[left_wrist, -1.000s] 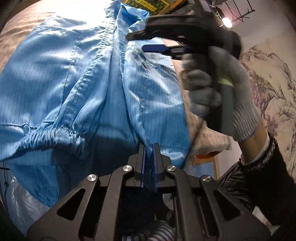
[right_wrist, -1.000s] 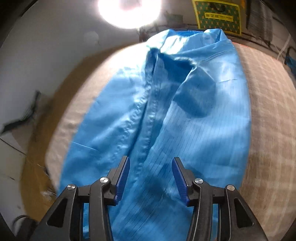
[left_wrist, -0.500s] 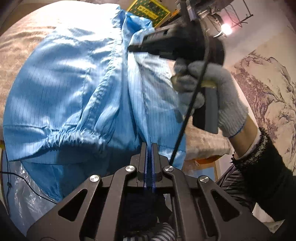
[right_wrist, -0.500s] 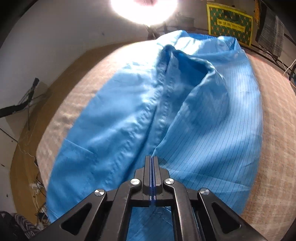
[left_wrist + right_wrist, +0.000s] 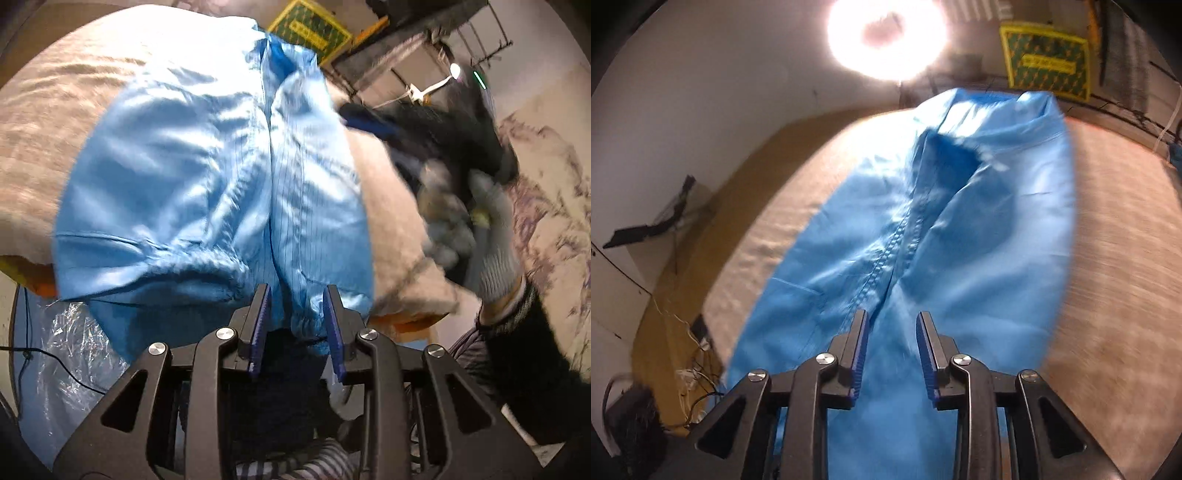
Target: Fold large clothes
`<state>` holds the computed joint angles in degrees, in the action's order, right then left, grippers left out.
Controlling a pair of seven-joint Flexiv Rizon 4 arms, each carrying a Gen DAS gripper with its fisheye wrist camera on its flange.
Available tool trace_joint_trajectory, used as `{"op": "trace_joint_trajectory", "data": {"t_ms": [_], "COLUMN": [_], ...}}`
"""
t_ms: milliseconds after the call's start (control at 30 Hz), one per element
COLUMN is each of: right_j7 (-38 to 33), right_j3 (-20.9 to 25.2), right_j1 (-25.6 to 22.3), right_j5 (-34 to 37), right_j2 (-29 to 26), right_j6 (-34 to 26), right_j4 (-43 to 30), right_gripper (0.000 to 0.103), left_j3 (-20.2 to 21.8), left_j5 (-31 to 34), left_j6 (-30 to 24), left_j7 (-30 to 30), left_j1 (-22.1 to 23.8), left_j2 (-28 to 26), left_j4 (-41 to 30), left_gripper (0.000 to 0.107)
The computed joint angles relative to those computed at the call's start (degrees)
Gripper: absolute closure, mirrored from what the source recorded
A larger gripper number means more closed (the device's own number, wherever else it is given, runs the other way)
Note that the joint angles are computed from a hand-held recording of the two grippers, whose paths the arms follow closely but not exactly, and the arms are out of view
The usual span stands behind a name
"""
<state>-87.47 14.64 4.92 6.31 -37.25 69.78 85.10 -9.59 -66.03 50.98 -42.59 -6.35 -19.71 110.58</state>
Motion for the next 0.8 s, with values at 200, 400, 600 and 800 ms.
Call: {"op": "trace_joint_trajectory", "data": {"t_ms": [200,400,600,800], "right_j7": [-3.28,-3.68,-3.52,-2.27], "right_j3": [5.27,6.79,7.77,2.27], "right_j1": [-4.76,-5.84,-7.75,-0.69], "right_j5": [7.85,16.14,31.26,25.05], "right_j2": [11.85,19.74,23.79,24.78], "right_j6": [7.46,9.77,0.22,4.56], "right_j4": [15.47,27.79,26.45,29.35], "right_gripper": [0.067,0.06,0.055,0.051], "left_j3": [1.16,2.6,4.73,5.85], "left_j5": [-4.54,-3.36,0.97,9.26], "left_j6": [1.32,0.34,-2.44,-6.14], "left_j7": [0.36,-2.36,-10.27,-15.54], "left_j1": [0.55,1.04,2.4,4.53], "left_j2": [2.78,5.25,7.42,5.43], "left_j4": [1.05,0.77,-0.85,-5.05], "left_gripper": [0.076,0.062,0.061,0.054]}}
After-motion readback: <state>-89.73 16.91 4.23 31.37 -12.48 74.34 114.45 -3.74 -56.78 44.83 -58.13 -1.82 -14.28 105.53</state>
